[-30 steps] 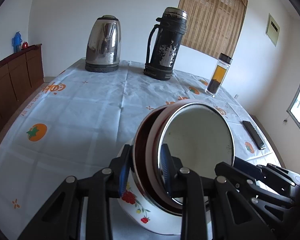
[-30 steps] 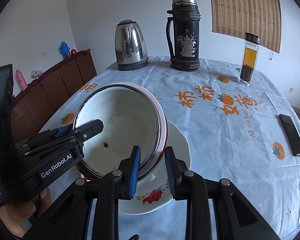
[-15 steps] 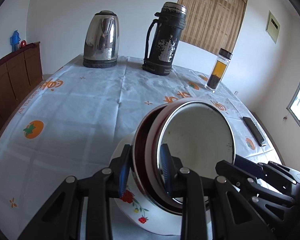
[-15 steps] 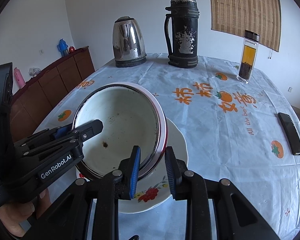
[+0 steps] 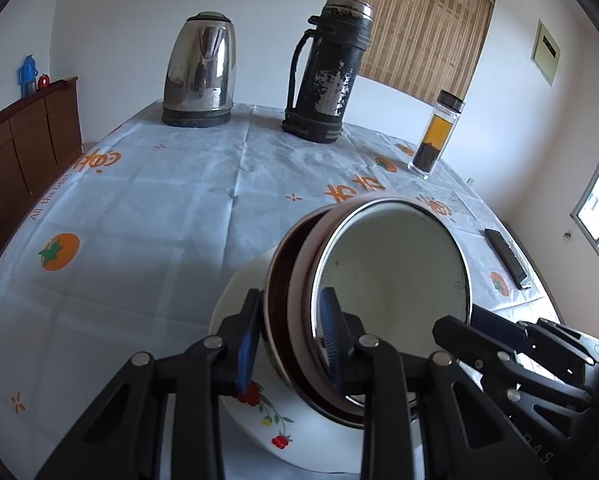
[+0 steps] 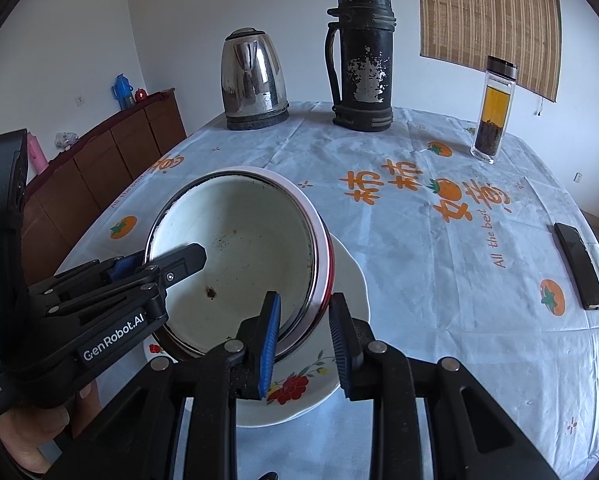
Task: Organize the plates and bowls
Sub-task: 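Lower the bowl stack onto the flower plate stack with both tools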
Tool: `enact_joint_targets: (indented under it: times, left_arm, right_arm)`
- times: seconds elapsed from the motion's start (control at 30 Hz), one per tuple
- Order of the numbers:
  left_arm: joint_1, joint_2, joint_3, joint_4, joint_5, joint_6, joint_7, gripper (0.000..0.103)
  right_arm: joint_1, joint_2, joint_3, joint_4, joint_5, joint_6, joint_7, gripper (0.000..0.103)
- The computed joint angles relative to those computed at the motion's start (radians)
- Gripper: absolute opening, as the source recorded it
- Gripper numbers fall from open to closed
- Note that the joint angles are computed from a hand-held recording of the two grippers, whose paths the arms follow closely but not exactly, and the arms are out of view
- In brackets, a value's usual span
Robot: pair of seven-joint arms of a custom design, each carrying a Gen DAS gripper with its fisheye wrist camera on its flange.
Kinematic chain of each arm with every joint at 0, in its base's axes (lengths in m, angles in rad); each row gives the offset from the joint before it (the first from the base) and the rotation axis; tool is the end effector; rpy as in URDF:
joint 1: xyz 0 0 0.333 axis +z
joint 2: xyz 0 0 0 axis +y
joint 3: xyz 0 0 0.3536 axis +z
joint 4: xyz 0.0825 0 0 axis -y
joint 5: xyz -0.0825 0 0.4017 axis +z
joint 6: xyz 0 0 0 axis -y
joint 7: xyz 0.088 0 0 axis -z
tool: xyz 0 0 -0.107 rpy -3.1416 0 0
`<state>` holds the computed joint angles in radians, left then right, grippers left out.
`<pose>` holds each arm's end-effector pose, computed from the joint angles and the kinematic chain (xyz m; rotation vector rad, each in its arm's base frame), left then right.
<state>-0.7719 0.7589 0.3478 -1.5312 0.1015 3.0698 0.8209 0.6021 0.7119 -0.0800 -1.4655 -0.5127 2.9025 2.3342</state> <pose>0.6894 -0.4009 0.3381 -1.8476 1.7839 -1.0154 0.6722 0.4402 0.3572 -1.9311 1.4954 -0.5554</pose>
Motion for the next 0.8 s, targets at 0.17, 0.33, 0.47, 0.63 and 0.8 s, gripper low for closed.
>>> enact_joint_targets:
  times: [0.17, 0.33, 0.47, 0.63, 0.8]
  left_arm:
    - [0.022, -0.002, -0.031, 0.003, -0.006, 0.001, 0.017, 0.027]
    - [0.035, -0.004, -0.050, 0.003, -0.015, 0.000, 0.029, 0.027]
    - [0.050, -0.007, -0.069, 0.003, -0.021, -0.003, 0.041, 0.027]
    - [0.059, -0.008, -0.086, 0.002, -0.024, -0.006, 0.057, 0.027]
    - [0.065, -0.001, -0.092, 0.015, -0.020, -0.021, 0.061, 0.027]
  right_arm:
    - [0.004, -0.005, -0.007, -0.002, -0.006, -0.008, 0.004, 0.027]
    - [0.004, -0.009, -0.003, -0.003, -0.012, -0.022, -0.002, 0.027]
    - [0.005, -0.012, -0.002, -0.005, -0.016, -0.028, -0.003, 0.027]
    - [0.006, -0.020, -0.004, -0.016, -0.023, -0.027, 0.003, 0.027]
    - [0.017, -0.027, -0.030, -0.040, -0.043, 0.031, 0.047, 0.027]
